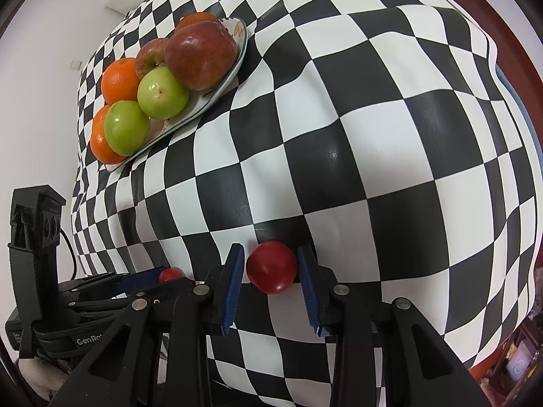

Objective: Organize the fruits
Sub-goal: 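Lift both cherry tomatoes off the cloth with both tools, then carry both cherry tomatoes onto the plate and open both tools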

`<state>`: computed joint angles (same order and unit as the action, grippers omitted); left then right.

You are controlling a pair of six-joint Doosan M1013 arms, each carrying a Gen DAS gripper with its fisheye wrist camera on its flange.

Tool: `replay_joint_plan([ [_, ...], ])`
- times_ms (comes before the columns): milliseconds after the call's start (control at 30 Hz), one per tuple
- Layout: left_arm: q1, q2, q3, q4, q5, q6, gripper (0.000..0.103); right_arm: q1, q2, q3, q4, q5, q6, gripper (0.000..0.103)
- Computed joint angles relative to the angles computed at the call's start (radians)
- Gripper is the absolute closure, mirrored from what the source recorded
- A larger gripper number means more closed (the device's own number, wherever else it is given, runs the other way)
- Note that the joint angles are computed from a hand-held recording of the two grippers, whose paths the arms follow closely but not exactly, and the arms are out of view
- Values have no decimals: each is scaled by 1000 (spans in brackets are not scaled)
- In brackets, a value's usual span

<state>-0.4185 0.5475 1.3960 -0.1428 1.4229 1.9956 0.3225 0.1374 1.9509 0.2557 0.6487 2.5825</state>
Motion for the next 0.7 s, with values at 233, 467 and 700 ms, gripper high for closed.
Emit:
replay_joint_plan([
  [233,-8,-15,4,12,-29,-14,79,32,23,-47,-127,69,33,69],
  [467,24,-20,-52,-55,-22,-38,79,30,7,-50,-120,-1,28,69],
  [700,76,9,-173,-144,-5,-100,79,9,31,-108,-93,-50,-37,69],
])
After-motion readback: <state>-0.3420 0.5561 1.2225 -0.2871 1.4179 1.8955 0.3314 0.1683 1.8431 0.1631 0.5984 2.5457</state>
